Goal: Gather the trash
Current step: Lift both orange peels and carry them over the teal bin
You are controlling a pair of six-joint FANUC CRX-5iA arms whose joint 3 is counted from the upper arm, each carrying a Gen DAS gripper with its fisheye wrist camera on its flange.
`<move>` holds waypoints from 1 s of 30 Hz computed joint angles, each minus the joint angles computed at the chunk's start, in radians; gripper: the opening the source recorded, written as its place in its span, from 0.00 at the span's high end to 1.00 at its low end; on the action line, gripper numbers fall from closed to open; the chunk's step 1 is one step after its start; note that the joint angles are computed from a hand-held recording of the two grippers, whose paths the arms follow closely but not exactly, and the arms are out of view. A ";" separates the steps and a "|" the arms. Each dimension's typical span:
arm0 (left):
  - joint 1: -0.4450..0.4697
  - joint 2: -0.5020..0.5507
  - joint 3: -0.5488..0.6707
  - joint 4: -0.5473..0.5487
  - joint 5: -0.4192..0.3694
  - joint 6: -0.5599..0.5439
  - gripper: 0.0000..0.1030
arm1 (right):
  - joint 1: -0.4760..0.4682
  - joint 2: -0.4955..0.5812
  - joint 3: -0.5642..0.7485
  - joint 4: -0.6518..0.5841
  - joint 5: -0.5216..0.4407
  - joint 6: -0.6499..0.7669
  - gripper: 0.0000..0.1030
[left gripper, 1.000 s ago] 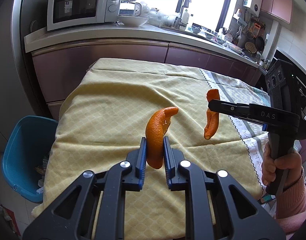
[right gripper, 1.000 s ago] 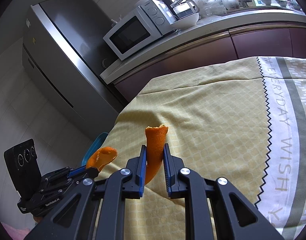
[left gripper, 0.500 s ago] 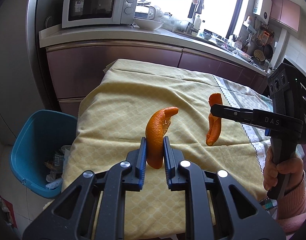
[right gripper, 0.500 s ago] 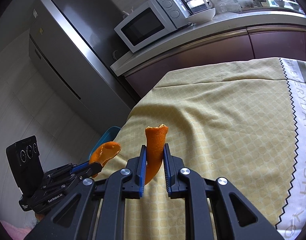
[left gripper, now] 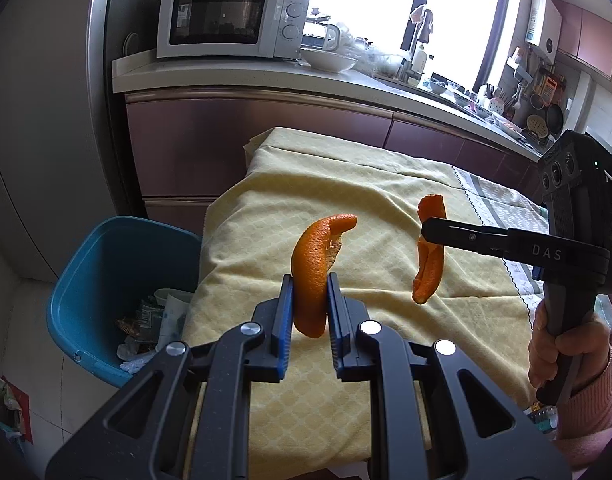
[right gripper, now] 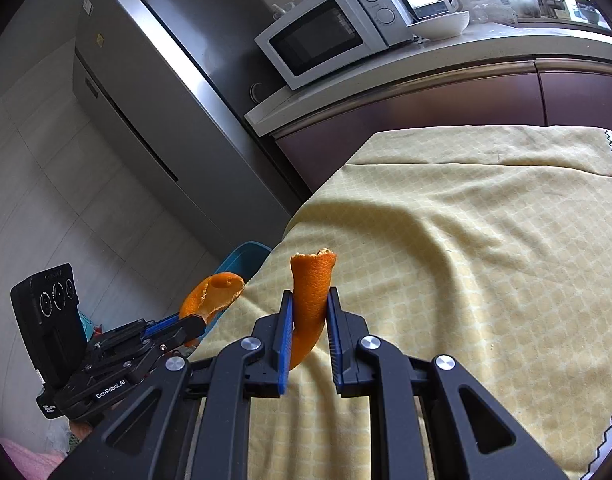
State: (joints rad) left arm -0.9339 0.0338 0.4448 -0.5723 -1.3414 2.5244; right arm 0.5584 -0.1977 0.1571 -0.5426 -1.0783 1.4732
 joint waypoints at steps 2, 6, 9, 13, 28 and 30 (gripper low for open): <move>-0.002 -0.011 -0.008 -0.009 -0.008 0.009 0.84 | 0.010 0.006 0.007 -0.002 -0.002 0.005 0.86; -0.007 -0.027 -0.019 -0.027 -0.025 0.028 0.84 | 0.035 0.022 0.024 0.003 -0.006 0.010 0.86; -0.010 -0.041 -0.028 -0.039 -0.037 0.042 0.84 | 0.050 0.035 0.039 0.005 -0.010 0.015 0.86; -0.011 -0.059 -0.042 -0.052 -0.051 0.058 0.84 | 0.066 0.054 0.058 0.007 -0.014 0.021 0.86; -0.025 -0.110 -0.079 -0.095 -0.090 0.114 0.84 | 0.120 0.104 0.104 0.010 -0.020 0.033 0.86; -0.030 -0.114 -0.080 -0.103 -0.097 0.119 0.84 | 0.129 0.108 0.107 0.015 -0.019 0.034 0.86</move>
